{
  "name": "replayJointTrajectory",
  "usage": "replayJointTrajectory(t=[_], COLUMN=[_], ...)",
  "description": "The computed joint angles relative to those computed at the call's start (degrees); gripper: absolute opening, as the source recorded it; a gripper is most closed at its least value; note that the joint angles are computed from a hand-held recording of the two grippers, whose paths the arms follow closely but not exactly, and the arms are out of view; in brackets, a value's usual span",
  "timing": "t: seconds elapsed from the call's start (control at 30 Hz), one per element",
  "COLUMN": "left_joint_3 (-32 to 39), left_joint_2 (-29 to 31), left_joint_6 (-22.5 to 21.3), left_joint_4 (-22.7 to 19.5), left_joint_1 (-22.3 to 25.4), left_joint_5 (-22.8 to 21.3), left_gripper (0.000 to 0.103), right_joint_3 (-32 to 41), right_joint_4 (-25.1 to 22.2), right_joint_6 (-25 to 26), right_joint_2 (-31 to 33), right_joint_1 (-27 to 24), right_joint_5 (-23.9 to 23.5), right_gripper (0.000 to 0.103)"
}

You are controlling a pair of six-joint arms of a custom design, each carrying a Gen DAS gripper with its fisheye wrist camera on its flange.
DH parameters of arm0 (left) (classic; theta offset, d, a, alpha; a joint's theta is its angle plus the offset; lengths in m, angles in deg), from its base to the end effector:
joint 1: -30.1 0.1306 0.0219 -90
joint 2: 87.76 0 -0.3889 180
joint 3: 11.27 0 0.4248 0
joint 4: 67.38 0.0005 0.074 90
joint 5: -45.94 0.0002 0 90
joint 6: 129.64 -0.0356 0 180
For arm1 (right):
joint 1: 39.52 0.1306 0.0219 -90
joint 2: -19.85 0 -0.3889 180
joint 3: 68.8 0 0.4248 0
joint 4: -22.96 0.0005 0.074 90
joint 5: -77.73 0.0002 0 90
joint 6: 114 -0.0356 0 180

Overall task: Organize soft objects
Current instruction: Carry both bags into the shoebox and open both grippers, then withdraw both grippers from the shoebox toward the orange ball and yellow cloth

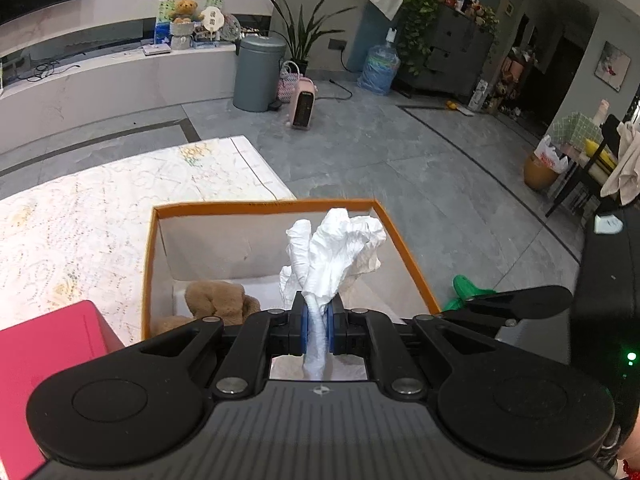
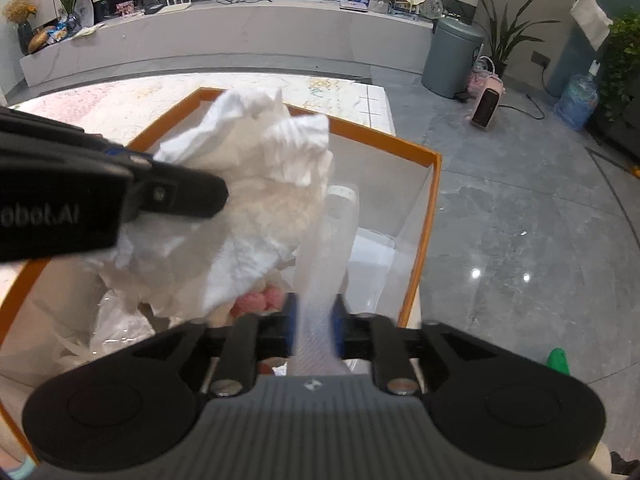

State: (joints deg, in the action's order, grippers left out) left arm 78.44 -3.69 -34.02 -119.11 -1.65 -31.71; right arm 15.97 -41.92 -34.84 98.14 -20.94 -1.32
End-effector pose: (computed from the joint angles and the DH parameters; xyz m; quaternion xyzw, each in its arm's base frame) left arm 0.4037 -0.2594 0.4807 0.2476 0.8891 -0.2136 0.3202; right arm 0.4023 0.1276 0.4664 -0.0387 0.9574 -0.0200 0.2855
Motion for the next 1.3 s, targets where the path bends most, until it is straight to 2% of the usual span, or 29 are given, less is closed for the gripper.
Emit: replayJointTrajectory(t=[0.13,0.2,0.27,0.4,0.6,0.8,0.97,1.1,1.23,1.3], left_joint_3=[0.7,1.1,2.0,3.1,3.1,3.9,6.5,7.0,6.8,6.6], left_joint_2=[-0.8,-1.1,-0.8,0.6,4.3,9.3,12.8,12.9,11.3,10.5], left_joint_6=[0.6,1.2,2.0,4.7,6.3,7.6,5.3,3.3,1.5,0.6], left_joint_4=[0.7,0.9,0.6,1.1,1.9,-0.6,-5.4,-6.9,-7.5,-7.4], left_joint_1=[-0.1,-0.4,-0.2,-0.4,-2.1,-2.0,-2.8,-3.4,-4.6,-4.6], left_joint_5=[-0.7,-0.8,1.0,5.3,4.5,6.4,2.9,0.8,-2.1,-2.8], left_gripper=[0.010,0.010,0.010,0.010,0.010,0.009,0.011,0.018,0.043,0.050], right_joint_3=[0.1,0.5,0.8,1.9,1.0,-1.2,-2.5,-3.1,-3.3,-3.4], right_joint_4=[0.0,0.0,-0.3,-2.3,-3.8,-2.7,-2.1,-1.7,-1.4,-1.2], right_joint_6=[0.5,0.6,0.5,-0.3,-2.1,-3.5,-2.7,-2.7,-2.5,-2.6], right_joint_2=[-1.9,-2.9,-3.8,-4.5,-5.8,-6.0,-6.0,-6.0,-5.9,-6.1], right_joint_1=[0.4,0.3,0.5,1.3,2.2,2.4,1.9,1.1,0.7,0.6], right_joint_5=[0.2,-0.2,0.3,4.4,7.7,7.4,7.1,6.2,5.7,5.6], right_gripper=[0.037,0.038,0.038,0.037,0.037,0.037,0.037,0.037,0.037,0.038])
